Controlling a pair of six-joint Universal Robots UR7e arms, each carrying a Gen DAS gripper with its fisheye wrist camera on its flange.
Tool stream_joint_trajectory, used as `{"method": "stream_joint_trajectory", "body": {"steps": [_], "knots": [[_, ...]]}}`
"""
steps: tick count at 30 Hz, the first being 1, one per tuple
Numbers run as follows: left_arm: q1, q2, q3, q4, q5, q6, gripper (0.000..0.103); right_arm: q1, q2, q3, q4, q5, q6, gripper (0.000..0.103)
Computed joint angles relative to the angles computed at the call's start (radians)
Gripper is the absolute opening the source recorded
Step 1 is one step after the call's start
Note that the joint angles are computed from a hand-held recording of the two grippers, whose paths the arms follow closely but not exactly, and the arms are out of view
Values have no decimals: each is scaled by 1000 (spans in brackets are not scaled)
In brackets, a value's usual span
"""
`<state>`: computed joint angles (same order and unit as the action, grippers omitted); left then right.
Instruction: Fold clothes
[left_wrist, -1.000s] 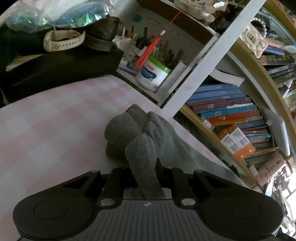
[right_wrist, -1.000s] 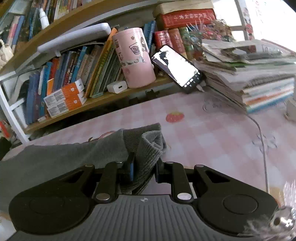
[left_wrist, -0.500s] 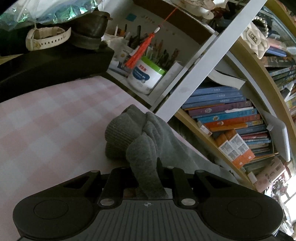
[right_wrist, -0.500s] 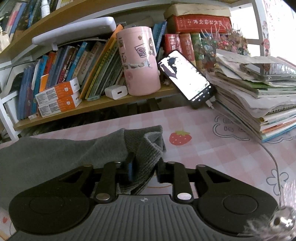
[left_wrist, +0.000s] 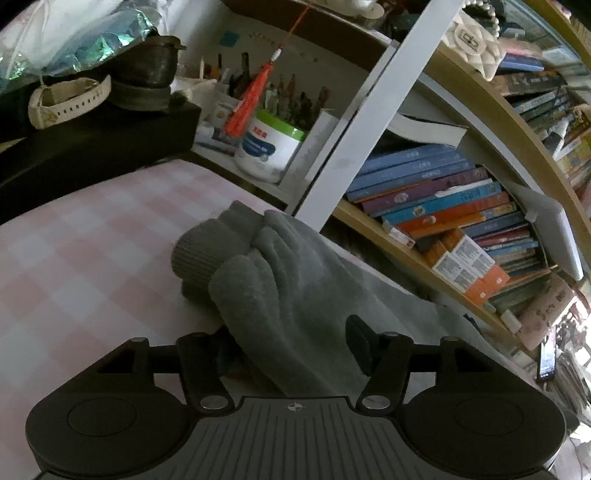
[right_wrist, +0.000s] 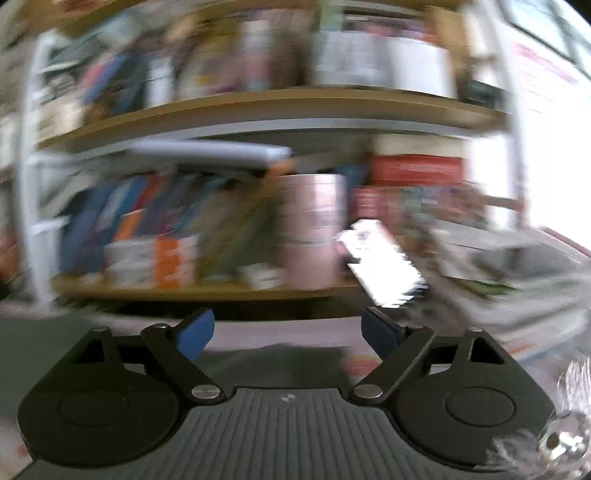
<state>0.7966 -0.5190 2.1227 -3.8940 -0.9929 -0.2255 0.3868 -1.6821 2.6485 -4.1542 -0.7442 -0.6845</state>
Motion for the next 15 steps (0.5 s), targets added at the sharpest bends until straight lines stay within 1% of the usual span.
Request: {"method": "stream_joint_trajectory", "body": {"steps": [2,3,5,9,11,15], "knots": [[3,0,1,-5,-9,-2,63,63,0,14,109,-27,-149,89],[5,-1,2,-8,-14,-4,64,101,2,17,167,-55,-218,90],[10,-1,3,-15,-27,-7,67,190,25,8,250,-146,-307,91],[16,1,3,-28,-49,-9,73,363,143,-27,259,-337,-401,91],[19,1,3,-33,-58,-10,74,432,191,-41,256,-408,-445,92],[22,2,2,-37,-67,-10,76,532,276,-69,245,-472,-471,95]]}}
